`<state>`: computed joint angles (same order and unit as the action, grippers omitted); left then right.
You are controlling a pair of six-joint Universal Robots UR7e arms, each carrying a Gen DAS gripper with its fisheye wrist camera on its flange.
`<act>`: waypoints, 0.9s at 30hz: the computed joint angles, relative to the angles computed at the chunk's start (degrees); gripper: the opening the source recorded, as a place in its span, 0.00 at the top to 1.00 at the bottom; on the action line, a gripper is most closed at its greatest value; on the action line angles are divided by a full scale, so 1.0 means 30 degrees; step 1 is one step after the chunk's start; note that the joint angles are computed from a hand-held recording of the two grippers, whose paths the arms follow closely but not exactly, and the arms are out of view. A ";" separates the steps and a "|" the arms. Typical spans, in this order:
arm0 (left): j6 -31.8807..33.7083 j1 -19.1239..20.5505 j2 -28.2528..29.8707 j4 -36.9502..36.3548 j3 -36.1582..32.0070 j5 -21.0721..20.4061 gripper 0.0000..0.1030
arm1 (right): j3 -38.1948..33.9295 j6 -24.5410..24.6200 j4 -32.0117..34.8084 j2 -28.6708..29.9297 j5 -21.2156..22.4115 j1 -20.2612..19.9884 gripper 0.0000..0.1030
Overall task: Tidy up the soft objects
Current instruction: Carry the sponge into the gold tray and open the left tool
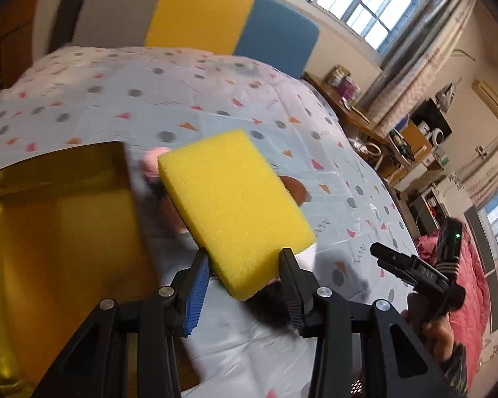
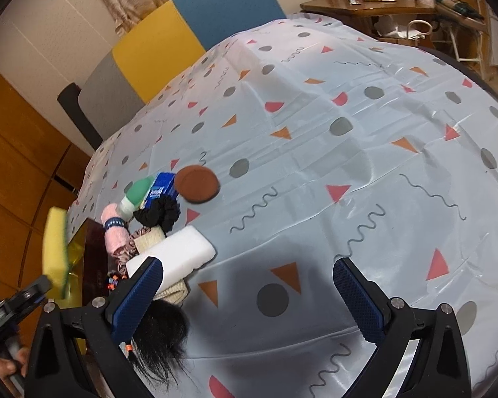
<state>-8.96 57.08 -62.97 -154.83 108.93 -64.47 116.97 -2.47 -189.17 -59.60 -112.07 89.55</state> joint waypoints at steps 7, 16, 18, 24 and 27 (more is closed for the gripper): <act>0.0148 0.1553 -0.2332 0.1066 0.0782 0.2751 0.59 | -0.0291 -0.0267 0.0589 0.0511 -0.0918 0.0324 0.00; 0.0012 0.4674 -0.1589 0.2851 -0.1377 0.4572 0.59 | -0.0519 -0.0836 0.0941 0.0955 -0.0786 0.0634 0.00; 0.0218 0.5052 -0.1326 0.3053 -0.1881 0.4719 0.58 | -0.0573 -0.0209 0.1407 0.0977 -0.0022 0.0561 0.00; 0.0274 0.5214 -0.0990 0.2100 -0.2120 0.5592 0.48 | -0.1359 0.1963 0.2311 0.1752 0.2423 0.0426 0.00; 0.0033 0.5228 -0.1113 0.1751 -0.1930 0.5451 0.35 | -0.2334 0.2974 0.3323 0.2442 0.2936 0.0552 0.00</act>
